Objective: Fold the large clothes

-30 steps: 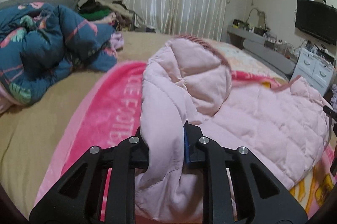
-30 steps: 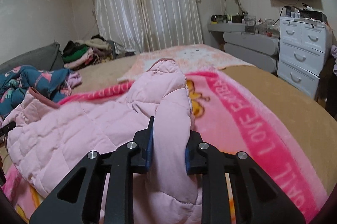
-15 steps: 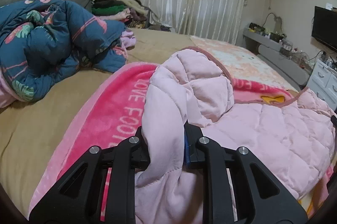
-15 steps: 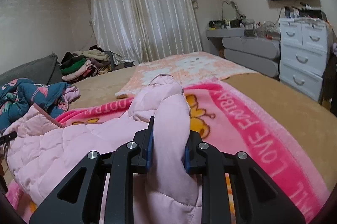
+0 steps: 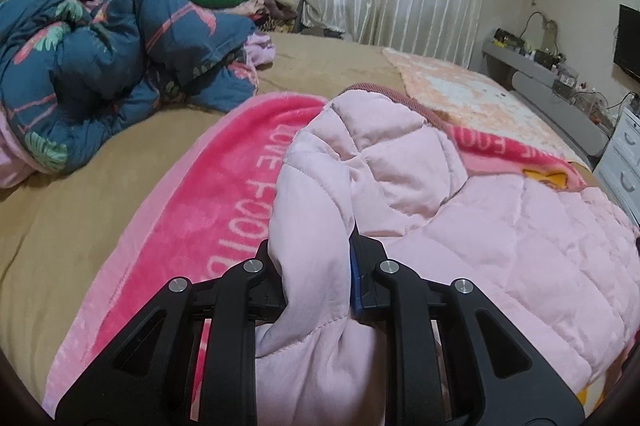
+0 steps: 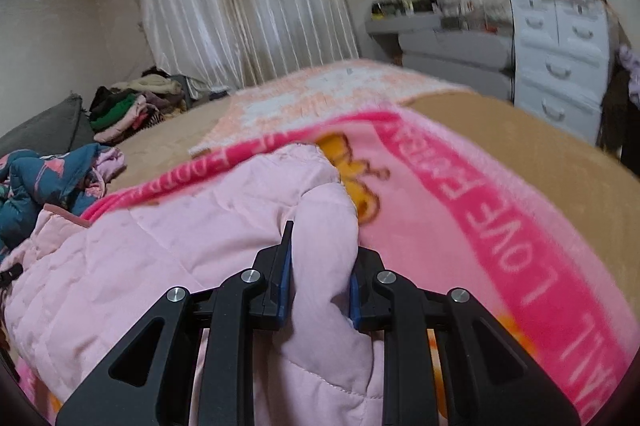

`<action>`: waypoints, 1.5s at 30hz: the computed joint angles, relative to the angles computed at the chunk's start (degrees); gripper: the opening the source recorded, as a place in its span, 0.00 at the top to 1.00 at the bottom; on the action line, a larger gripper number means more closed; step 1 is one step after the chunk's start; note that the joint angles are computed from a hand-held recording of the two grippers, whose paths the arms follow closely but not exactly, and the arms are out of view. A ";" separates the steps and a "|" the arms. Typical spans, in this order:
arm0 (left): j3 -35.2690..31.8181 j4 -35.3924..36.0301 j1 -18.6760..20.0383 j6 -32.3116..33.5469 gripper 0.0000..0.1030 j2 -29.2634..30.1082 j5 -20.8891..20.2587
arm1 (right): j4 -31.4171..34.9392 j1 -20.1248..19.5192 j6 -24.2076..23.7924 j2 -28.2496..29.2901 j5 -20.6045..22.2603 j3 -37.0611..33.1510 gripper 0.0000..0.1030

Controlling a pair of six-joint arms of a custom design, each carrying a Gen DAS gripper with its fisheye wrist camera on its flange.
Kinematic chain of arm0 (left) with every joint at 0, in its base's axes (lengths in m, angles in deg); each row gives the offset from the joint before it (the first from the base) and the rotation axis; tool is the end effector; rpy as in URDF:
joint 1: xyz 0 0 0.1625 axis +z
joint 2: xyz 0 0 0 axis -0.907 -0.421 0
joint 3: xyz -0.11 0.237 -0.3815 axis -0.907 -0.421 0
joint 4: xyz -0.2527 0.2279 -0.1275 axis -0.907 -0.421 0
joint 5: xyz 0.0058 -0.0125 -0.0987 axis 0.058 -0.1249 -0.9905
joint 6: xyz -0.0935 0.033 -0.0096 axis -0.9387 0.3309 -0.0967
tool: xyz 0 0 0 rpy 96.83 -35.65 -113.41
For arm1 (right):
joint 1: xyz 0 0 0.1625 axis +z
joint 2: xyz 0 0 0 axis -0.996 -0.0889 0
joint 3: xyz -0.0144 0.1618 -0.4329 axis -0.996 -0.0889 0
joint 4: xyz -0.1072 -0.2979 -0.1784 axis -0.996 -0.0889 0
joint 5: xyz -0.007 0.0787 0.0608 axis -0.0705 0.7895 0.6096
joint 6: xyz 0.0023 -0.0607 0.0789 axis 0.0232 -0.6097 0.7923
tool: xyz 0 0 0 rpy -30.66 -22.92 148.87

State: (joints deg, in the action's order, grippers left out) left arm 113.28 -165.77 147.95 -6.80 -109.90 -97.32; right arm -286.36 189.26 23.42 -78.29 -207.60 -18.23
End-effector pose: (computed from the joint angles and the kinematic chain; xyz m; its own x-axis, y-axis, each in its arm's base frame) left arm 0.1063 -0.7081 0.4480 -0.7659 -0.2370 -0.5977 0.3897 0.5684 -0.7246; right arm 0.2780 -0.7457 0.0126 -0.8616 0.0349 0.5064 -0.4185 0.5159 -0.7475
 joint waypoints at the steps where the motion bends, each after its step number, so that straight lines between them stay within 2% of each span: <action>1: -0.50 0.81 0.25 -0.38 0.86 0.32 0.19 | 0.70 -0.19 0.79 0.08 -0.08 -0.08 0.80; 7: -2.16 2.78 1.16 -1.75 0.83 1.99 1.73 | 2.84 0.09 -0.19 1.23 -2.93 -1.72 0.80; 16: -2.44 5.37 0.43 -1.80 0.79 1.94 4.94 | 6.93 -0.06 4.49 -0.13 -4.68 -0.08 0.77; 19: -2.13 6.24 0.21 -1.98 0.77 1.66 6.12 | 7.58 0.09 5.38 -1.09 -5.05 1.16 0.73; 22: -1.85 6.66 -0.17 -2.65 0.74 1.27 7.19 | 6.93 0.24 7.15 -2.37 -5.13 3.55 0.58; 24: -1.56 6.11 -0.55 -2.25 0.64 1.18 8.14 | 6.11 0.23 8.08 -3.25 -4.66 5.24 0.42; 28: 0.26 5.21 -1.37 -2.35 0.50 0.15 8.84 | 4.13 0.92 8.97 -4.02 -6.02 7.62 0.25; 30: 1.43 3.73 -1.98 -1.08 0.37 -0.36 9.73 | 3.37 1.35 8.31 -4.11 -6.87 8.46 0.16; 33: 3.35 2.17 -2.80 -0.19 0.29 -1.41 10.53 | 1.91 1.91 6.88 -4.04 -8.66 9.44 0.14; 36: 5.21 1.49 -3.51 -0.35 0.18 -2.71 10.74 | 1.65 1.98 8.01 -4.65 -9.13 11.34 0.13; 38: 6.62 0.77 -4.10 0.05 0.12 -3.55 11.14 | 3.95 2.10 9.32 -4.80 -10.95 11.67 0.04; 42: 9.26 -0.16 -5.32 0.72 0.09 -5.24 11.95 | 6.01 1.85 12.65 -5.38 -11.78 14.09 0.04; 45: 11.81 -0.66 -6.40 0.85 0.09 -6.91 12.20 | 7.03 1.94 13.27 -5.75 -13.16 14.95 0.04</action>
State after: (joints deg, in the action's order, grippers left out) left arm 125.10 -166.43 141.55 -5.95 -116.81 -85.12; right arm -279.34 191.19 36.69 -84.04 -220.76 -3.28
